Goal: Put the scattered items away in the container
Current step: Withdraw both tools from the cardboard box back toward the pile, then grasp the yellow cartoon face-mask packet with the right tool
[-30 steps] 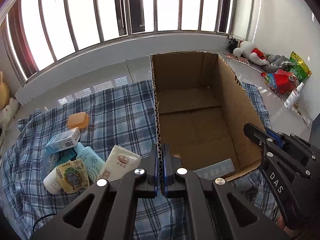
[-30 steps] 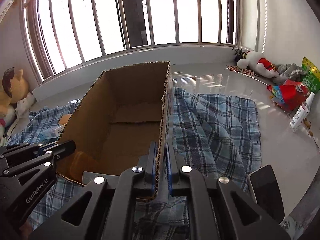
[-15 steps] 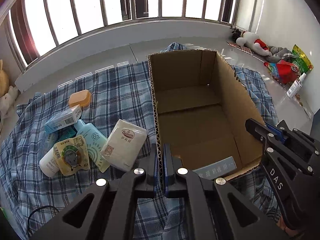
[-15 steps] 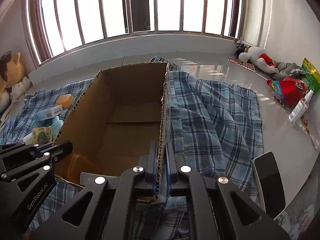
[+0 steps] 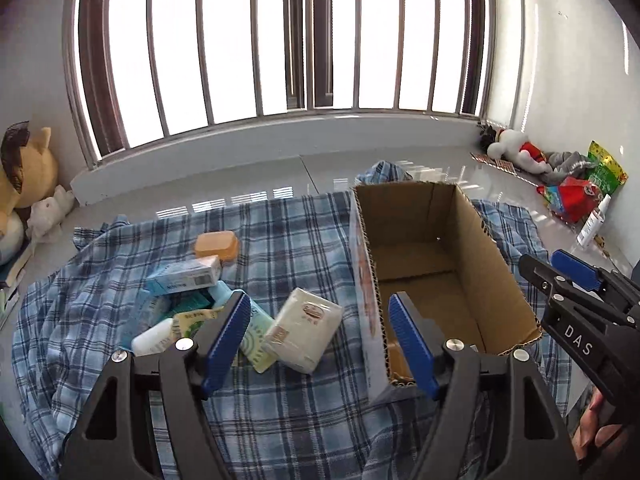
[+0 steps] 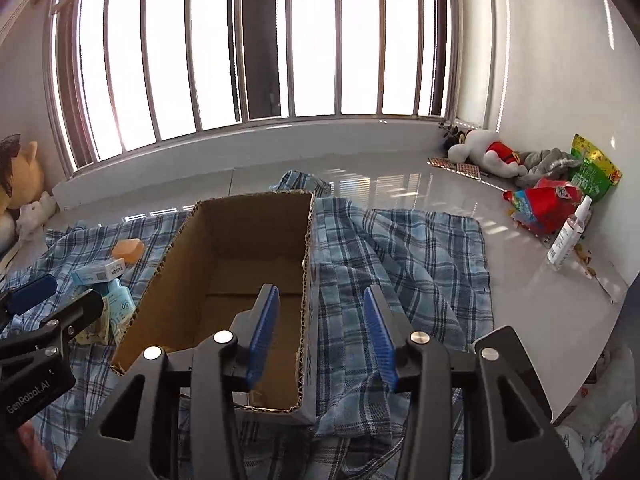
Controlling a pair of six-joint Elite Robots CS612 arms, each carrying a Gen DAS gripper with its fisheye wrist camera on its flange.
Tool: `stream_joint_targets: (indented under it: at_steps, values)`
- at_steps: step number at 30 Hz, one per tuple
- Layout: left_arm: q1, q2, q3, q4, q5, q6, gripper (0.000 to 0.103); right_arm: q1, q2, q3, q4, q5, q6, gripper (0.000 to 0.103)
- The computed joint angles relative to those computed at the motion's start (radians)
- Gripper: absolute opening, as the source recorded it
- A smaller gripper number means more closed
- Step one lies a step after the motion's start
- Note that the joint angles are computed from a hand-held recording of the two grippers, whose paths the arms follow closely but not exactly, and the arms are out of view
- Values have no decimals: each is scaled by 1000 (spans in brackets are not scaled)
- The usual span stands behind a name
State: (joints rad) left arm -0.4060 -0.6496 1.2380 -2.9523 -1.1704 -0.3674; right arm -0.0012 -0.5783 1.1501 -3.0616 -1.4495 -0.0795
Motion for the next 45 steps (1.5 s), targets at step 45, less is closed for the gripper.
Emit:
stream_joint_targets:
  at_steps: [45]
  values:
    - [166,-7,150,-29,-100,-135,85,139,187,-381,692,343,-168,69]
